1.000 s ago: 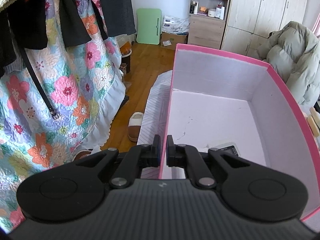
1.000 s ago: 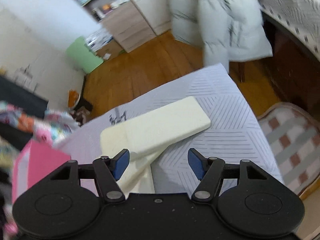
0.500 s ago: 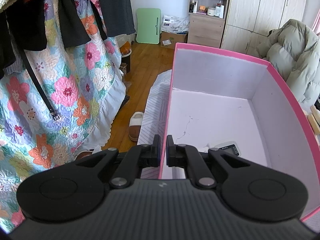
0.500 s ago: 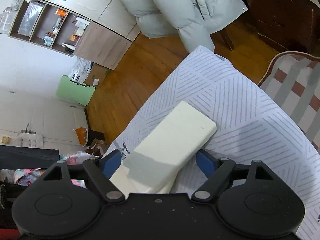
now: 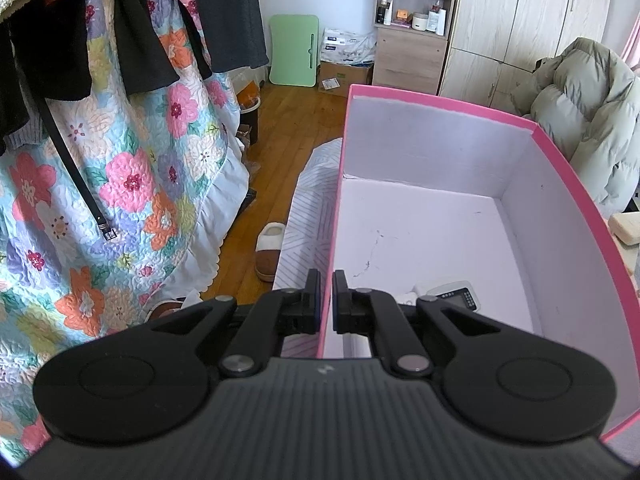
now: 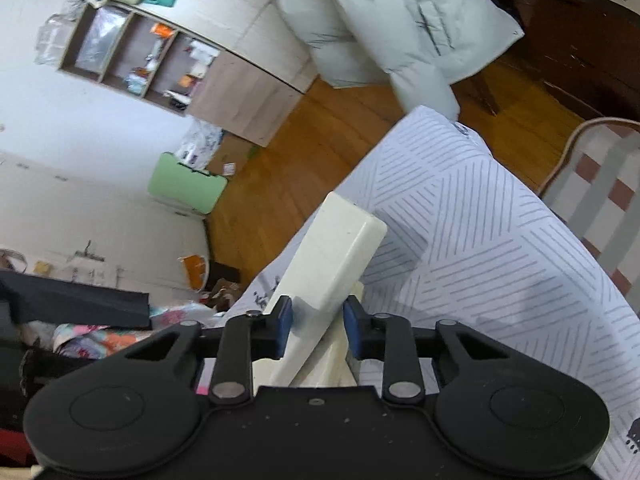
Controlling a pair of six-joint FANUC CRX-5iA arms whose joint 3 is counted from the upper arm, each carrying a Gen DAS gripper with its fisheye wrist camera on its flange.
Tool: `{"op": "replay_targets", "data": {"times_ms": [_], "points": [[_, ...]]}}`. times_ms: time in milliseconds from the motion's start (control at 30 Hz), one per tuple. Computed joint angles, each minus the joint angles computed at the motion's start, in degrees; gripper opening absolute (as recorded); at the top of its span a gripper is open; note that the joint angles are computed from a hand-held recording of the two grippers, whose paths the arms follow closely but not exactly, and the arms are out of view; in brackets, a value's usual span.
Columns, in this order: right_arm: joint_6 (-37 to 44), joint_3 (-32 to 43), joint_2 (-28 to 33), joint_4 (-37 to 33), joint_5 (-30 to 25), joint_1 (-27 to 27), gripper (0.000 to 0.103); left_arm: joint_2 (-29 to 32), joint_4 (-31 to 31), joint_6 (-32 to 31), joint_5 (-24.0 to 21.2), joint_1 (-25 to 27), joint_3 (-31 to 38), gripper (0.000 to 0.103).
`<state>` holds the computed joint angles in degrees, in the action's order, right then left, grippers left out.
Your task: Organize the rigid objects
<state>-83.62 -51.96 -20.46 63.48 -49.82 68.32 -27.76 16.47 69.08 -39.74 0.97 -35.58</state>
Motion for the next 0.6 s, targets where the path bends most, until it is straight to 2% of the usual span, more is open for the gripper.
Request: {"op": "replay_targets", "data": {"times_ms": [200,367,500,600], "points": [[-2.39,-2.82,-2.41,6.32,3.11,1.05,0.026,0.02,0.34,-0.14,-0.07,0.09,-0.07,0.005],[-5.56,-4.97,-4.2,12.0,10.14,0.38,0.021,0.03,0.55,-0.2,-0.11,0.03,-0.12,0.005],[-2.76,-4.67,-4.06,11.59,13.05,0.75,0.021,0.07,0.72,-0.25,-0.11,-0.01,-0.16,0.005],[4.24,-2.64,-3.02,6.86,12.72,2.15,0.021,0.16,1.03,-0.4,-0.01,0.02,-0.2,0.005]]}}
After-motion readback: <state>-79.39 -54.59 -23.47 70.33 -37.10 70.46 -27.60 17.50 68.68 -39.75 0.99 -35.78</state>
